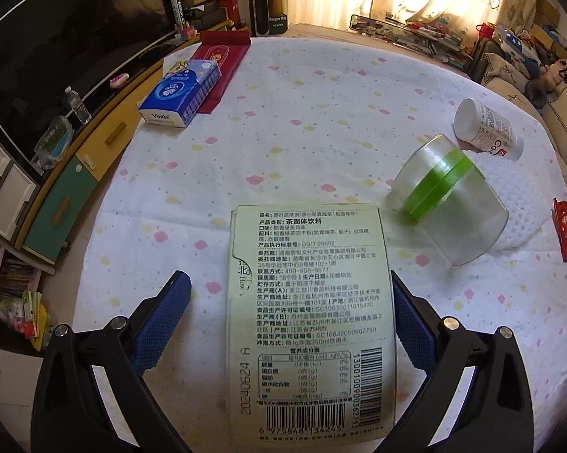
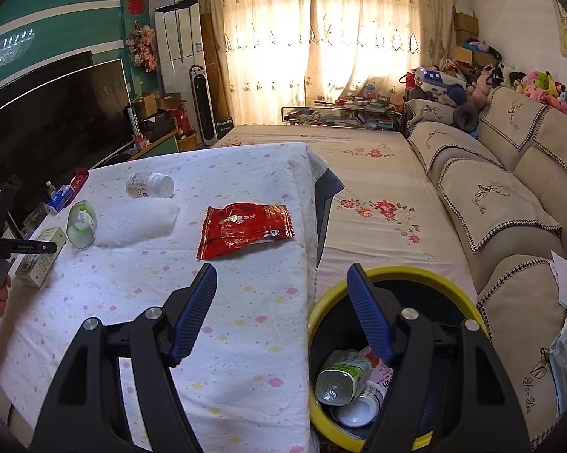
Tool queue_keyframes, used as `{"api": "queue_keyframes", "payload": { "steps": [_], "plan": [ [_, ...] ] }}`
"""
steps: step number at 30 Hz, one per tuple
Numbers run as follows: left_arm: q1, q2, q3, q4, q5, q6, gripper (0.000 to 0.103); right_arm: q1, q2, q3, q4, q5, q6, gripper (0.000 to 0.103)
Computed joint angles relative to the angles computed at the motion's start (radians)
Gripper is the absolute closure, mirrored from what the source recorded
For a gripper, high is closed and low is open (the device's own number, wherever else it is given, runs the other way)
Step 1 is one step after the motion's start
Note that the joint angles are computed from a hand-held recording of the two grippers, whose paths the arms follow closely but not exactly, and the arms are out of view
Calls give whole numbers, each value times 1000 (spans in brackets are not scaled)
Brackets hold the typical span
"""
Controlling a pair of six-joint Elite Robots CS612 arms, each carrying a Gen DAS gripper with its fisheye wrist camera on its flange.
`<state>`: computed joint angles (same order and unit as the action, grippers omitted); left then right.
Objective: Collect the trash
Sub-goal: 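Carry the milk box over the bin and open the left tool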
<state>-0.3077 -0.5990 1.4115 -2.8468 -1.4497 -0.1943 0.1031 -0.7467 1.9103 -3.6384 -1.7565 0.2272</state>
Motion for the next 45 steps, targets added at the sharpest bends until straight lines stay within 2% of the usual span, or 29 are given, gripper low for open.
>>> {"api": "queue_keyframes", "payload": {
  "steps": [3,5,6,10,19,25,33,39,45],
  "plan": [
    [1,8,-19,43,-15,9,14,1,-1,-1,6,2,-3,35],
    [0,7,-18,39,-22,21,22,2,-1,0,7,5,-2,35],
    [-1,5,-14,30,-24,26,32,2,-1,1,7,7,-2,35],
    [-6,-13,18,-2,-45,44,32,4,-6,13,-4,7,-1,35],
    [-51,-107,181,-186,-82,121,32,2,-31,85,-74,-24,21,35],
    [-108,-164,264,-288,-120,204,32,-1,-42,148,-122,-56,60,35],
    [-191,-195,283,-323,-199,311,32,-15,-48,232,-199,-109,127,35],
    [-267,-193,254,-280,-285,393,32,-34,-43,293,-260,-152,189,35],
    [-351,-158,187,-188,-344,448,31,-56,-37,344,-300,-186,238,35]
  ]
}}
